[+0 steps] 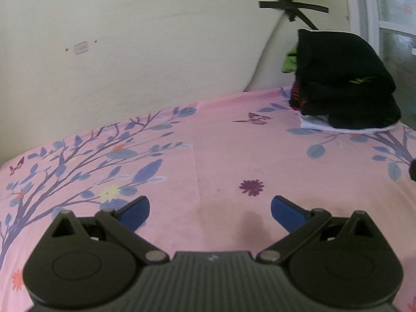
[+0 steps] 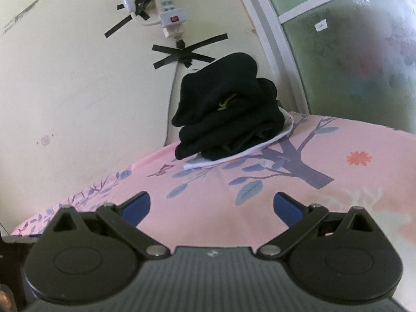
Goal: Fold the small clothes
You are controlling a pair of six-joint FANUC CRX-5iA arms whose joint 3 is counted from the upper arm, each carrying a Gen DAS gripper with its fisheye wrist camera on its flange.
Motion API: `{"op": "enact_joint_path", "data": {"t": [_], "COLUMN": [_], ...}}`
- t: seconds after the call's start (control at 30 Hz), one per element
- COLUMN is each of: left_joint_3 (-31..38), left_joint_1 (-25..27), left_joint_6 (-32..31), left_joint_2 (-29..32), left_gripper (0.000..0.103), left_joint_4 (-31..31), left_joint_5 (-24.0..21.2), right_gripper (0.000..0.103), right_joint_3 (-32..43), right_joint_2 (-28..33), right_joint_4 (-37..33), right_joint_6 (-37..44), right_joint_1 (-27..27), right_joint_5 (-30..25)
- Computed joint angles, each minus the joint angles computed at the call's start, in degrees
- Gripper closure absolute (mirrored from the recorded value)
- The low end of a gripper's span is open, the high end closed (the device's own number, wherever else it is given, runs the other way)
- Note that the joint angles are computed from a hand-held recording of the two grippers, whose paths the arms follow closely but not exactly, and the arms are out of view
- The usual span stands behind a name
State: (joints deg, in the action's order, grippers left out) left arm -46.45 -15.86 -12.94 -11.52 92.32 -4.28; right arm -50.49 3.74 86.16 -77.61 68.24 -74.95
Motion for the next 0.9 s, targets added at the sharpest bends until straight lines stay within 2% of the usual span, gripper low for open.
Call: {"op": "enact_joint_path", "data": {"t": [0.13,0.2,0.3,0.4,0.43,0.57,0.63,0.73,0.9], "left_joint_3": [-0.3,-0.2,0.7,0.6,0.7,3.4,4.8,5.0,2.8], "left_joint_1": [0.8,2.7,6.3,7.0,7.7,13.1,14.7,14.6,12.8], "left_joint_6": [-0.7,2.4,9.6,9.3,9.8,19.1,23.4,25.6,20.8], "left_joint_2": [-0.3,-0.4,-0.4,-0.6,-0.6,0.3,0.8,0.7,-0.7], "left_gripper": [0.0,0.0,0.0,0.0,0.0,0.0,0.0,0.0,0.0], "left_joint_4": [-0.3,-5.0,-15.9,-16.4,-17.2,-28.4,-33.3,-36.0,-30.5], "left_joint_5": [-2.0,-3.9,-6.8,-8.1,-9.4,-17.8,-20.6,-19.7,-15.9], "right_gripper": [0.007,0.007,0.007,0.007,0.007,0.007,0.007,0.007,0.007], "right_joint_3": [0.1,0.2,0.4,0.5,0.6,0.5,0.5,0.5,0.3], "right_joint_2": [0.0,0.0,0.1,0.0,0.0,-0.1,-0.2,-0.2,-0.1], "right_joint_4": [0.2,0.1,-0.4,-0.5,-0.7,-0.7,-0.8,-0.7,-0.5], "right_joint_6": [0.1,0.2,0.3,0.3,0.5,0.1,0.2,0.1,-0.5], "right_joint_1": [-0.4,-0.6,-0.7,-1.0,-1.1,-1.3,-1.3,-1.3,-1.3], "right_joint_5": [0.6,0.8,0.9,1.3,1.4,1.8,1.8,1.8,1.7]}}
